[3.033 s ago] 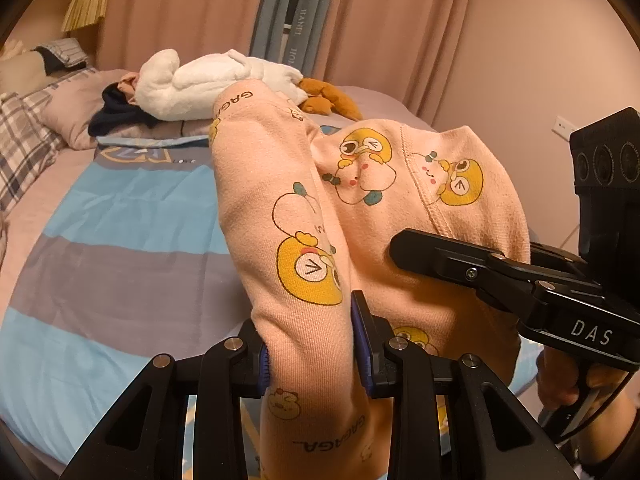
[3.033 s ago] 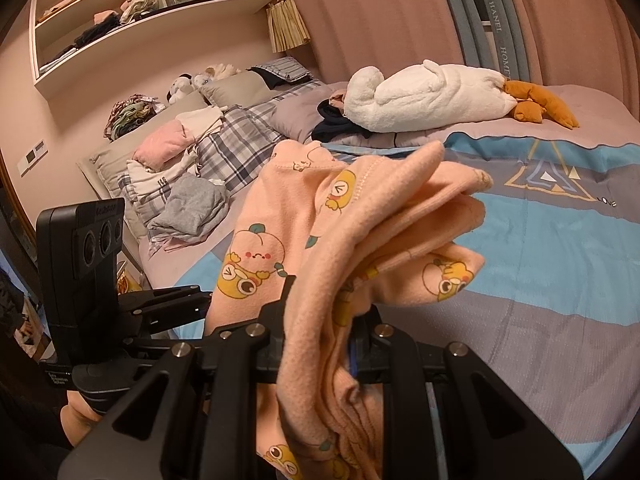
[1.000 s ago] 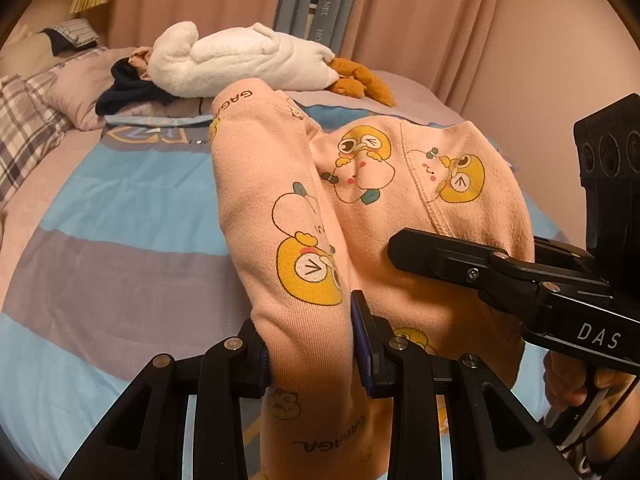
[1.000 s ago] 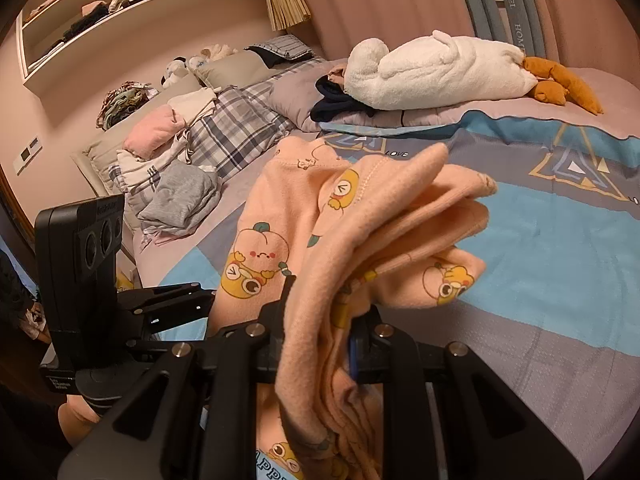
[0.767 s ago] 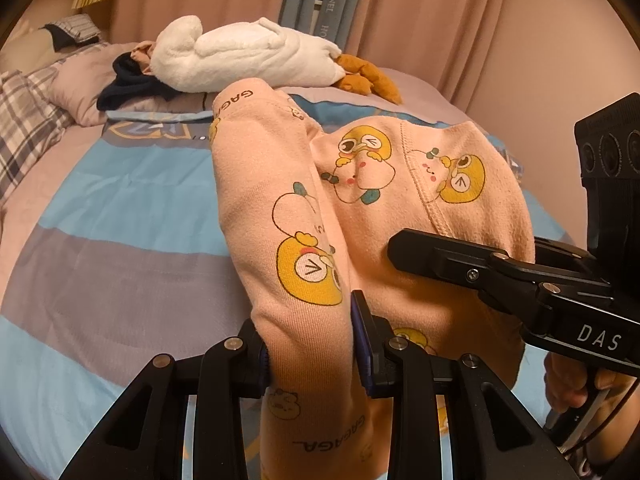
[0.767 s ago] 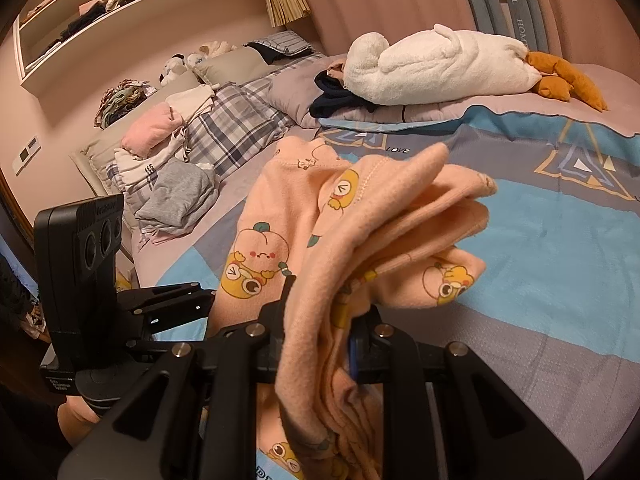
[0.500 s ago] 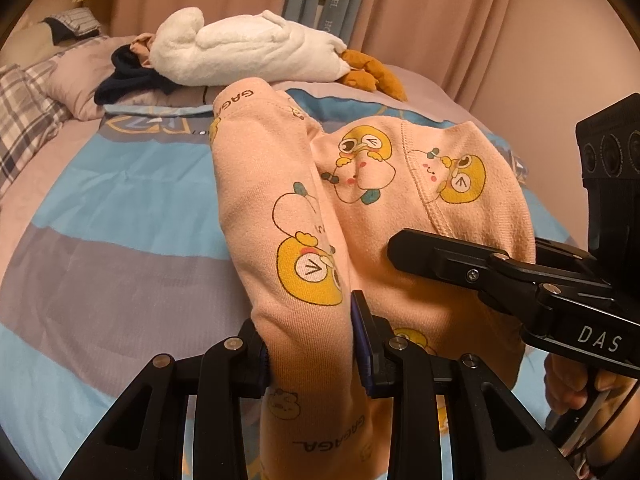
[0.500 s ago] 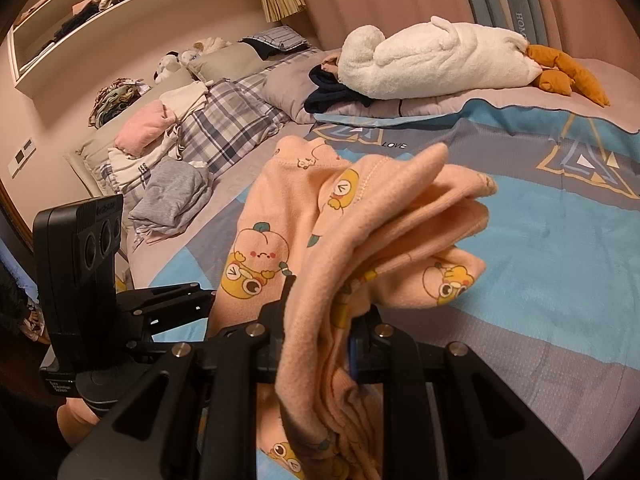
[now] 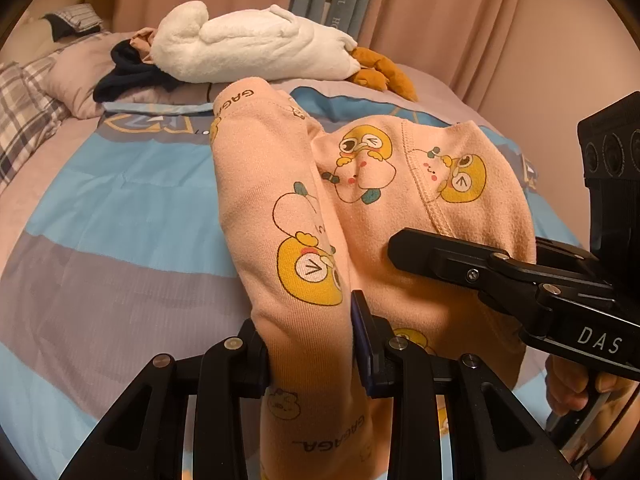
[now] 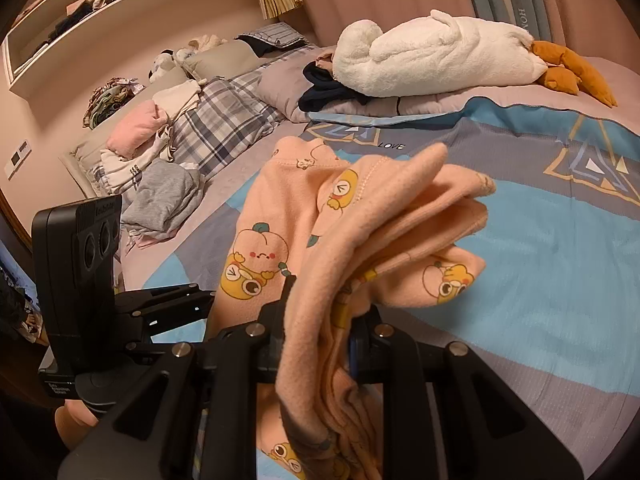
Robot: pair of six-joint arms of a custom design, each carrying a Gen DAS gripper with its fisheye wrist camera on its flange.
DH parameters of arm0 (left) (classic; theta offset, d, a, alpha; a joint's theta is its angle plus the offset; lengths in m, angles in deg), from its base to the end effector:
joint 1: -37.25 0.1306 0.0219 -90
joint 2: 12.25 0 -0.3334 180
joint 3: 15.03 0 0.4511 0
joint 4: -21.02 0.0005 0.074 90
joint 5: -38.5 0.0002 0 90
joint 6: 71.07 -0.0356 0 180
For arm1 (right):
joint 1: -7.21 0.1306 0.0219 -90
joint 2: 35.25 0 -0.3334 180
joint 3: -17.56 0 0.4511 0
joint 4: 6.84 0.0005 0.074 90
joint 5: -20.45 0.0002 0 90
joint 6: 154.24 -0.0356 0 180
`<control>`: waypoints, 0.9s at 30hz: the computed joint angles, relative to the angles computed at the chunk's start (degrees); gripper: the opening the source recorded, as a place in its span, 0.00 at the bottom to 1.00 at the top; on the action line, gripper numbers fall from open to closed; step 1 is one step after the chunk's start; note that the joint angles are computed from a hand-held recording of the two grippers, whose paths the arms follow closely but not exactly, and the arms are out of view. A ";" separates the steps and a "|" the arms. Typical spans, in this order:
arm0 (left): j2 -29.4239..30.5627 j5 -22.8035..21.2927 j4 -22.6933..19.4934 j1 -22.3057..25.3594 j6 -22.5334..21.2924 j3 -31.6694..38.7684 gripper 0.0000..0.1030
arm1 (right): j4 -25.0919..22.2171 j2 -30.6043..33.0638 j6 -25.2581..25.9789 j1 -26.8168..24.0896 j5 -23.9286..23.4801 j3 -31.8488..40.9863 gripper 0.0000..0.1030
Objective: Fold small clothes
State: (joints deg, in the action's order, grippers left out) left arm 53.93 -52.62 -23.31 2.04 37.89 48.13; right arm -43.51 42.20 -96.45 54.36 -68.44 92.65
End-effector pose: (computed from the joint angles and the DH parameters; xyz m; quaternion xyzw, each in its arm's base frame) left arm 0.3366 -0.2373 0.3311 0.1281 0.9226 -0.1575 0.3279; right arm 0.3308 0.3549 0.3683 -0.1132 0.8955 0.2680 0.3367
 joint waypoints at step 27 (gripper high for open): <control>9.42 1.79 2.98 2.38 -3.12 4.45 0.31 | -0.17 7.25 3.56 -4.91 -2.14 3.91 0.20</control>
